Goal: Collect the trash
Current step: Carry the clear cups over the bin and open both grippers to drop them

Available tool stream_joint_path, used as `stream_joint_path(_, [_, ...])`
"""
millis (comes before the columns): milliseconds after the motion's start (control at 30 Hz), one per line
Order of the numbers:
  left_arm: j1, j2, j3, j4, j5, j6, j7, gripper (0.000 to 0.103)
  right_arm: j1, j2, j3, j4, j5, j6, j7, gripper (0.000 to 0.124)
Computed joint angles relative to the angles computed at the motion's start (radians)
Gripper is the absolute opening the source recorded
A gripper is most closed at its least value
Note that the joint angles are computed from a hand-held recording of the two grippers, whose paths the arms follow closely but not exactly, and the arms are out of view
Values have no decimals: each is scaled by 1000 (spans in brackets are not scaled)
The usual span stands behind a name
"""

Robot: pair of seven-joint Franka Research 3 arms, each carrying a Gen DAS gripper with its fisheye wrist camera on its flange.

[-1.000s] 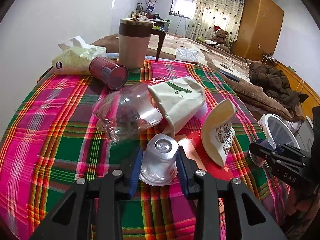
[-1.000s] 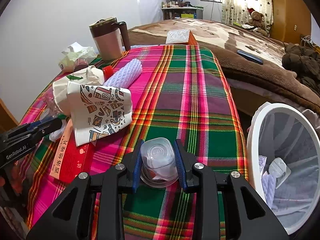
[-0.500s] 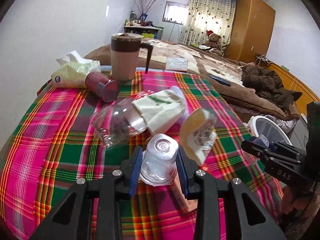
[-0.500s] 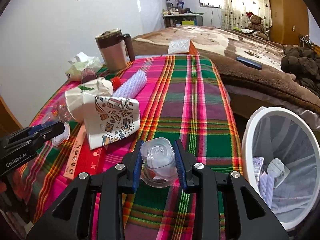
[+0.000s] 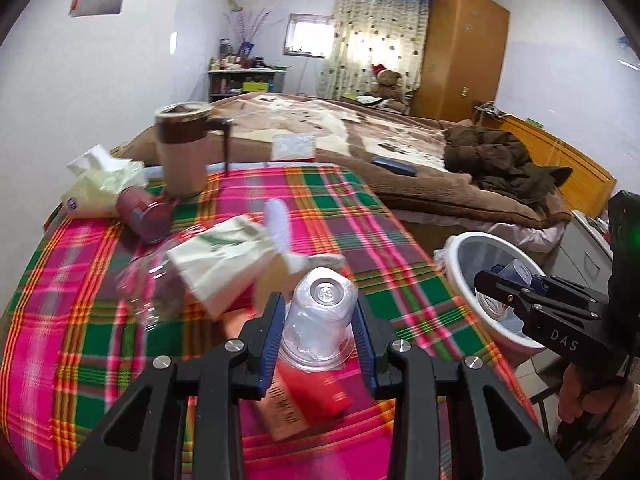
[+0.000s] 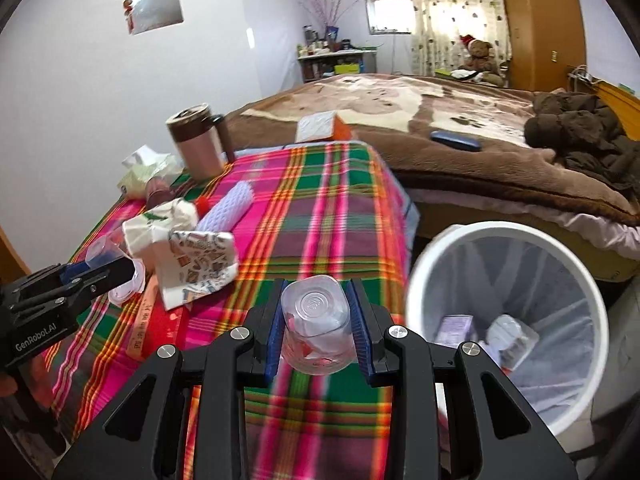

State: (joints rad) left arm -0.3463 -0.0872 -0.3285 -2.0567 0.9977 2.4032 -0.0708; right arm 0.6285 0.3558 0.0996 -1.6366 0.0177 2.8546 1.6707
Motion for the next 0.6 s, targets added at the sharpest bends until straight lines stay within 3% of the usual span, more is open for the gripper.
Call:
stream_joint_path(200, [-16,86,10,97,20,35,47,35,1,-34,-46,-40,-46,21,59,31])
stream_joint_path(600, [-115,285,67,344,32,58,180,35,-24,-81,-108,-94,-182,34,225,32])
